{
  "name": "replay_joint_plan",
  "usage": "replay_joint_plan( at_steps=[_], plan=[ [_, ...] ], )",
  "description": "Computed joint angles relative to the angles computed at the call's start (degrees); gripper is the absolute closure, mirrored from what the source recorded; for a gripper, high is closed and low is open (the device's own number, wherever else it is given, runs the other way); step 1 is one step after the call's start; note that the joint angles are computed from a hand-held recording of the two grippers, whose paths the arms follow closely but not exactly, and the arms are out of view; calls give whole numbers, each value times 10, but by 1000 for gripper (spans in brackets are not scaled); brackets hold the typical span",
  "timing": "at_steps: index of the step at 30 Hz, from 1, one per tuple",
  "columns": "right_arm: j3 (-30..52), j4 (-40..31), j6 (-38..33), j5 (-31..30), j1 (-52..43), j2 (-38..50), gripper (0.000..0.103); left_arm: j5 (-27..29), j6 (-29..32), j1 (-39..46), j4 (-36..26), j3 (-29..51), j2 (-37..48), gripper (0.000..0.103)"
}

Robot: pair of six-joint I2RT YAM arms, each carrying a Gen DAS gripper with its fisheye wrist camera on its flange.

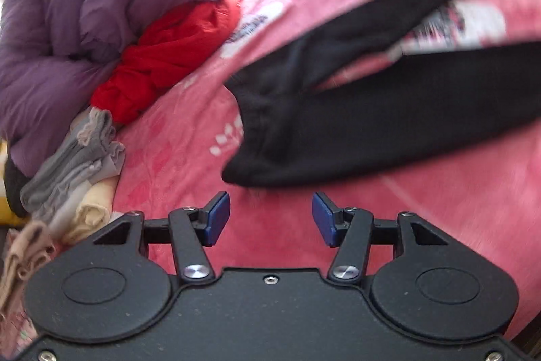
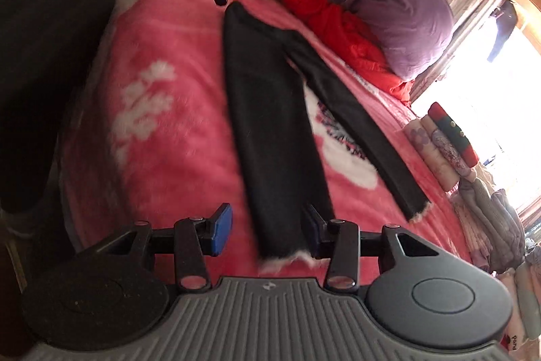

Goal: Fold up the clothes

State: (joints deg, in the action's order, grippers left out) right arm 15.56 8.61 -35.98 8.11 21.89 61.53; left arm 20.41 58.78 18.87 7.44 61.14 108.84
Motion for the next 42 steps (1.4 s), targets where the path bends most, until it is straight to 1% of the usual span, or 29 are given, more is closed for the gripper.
replay_joint_plan(
  at_steps=[2,4,6,8,10,13,14,15,16,17,18,19,24,26,28,30,34,37,42],
  plan=[
    [-12,13,-3,4,-4,-1,59,-6,30,-1,53,-24,10,50],
    [-22,29,-6,12,-4,-1,60,0,46,-1,89,-34,20,50],
    [-30,50,-8,27,1,8,68,0,58,-3,120,-37,32,50],
    [-29,63,-3,37,2,21,74,-6,73,-5,137,-29,44,50],
    [-27,75,-5,34,-7,33,79,-4,91,-5,147,-19,56,50],
    [-28,80,-4,21,-21,36,82,4,117,-5,165,-9,70,50],
    [-29,82,-4,16,-26,37,83,5,124,-5,170,-7,74,57],
    [-29,85,-4,12,-31,40,84,5,129,-6,172,-4,76,66],
    [-29,87,-1,7,-34,40,87,5,134,-6,173,-1,78,69],
    [-29,89,1,2,-38,40,94,5,138,-6,174,1,80,73],
    [-29,89,4,-5,-43,39,97,4,141,-7,168,6,81,78],
    [-26,86,11,-16,-53,35,97,0,140,-8,156,12,80,83],
    [-5,72,58,-85,-126,16,98,14,96,-8,114,37,68,88],
    [12,69,70,-110,-155,30,98,13,69,-12,100,48,64,88],
    [27,87,90,-131,-182,52,98,7,30,-19,88,63,63,89],
    [42,115,102,-138,-200,79,98,-6,-10,-29,77,80,65,90],
    [95,160,137,-172,-245,150,98,-46,-96,-60,52,121,76,91],
    [148,171,161,-190,-272,204,98,-80,-154,-84,26,167,96,91],
    [269,157,193,-206,-306,320,98,-126,-214,-120,-2,245,146,92]
  ],
)
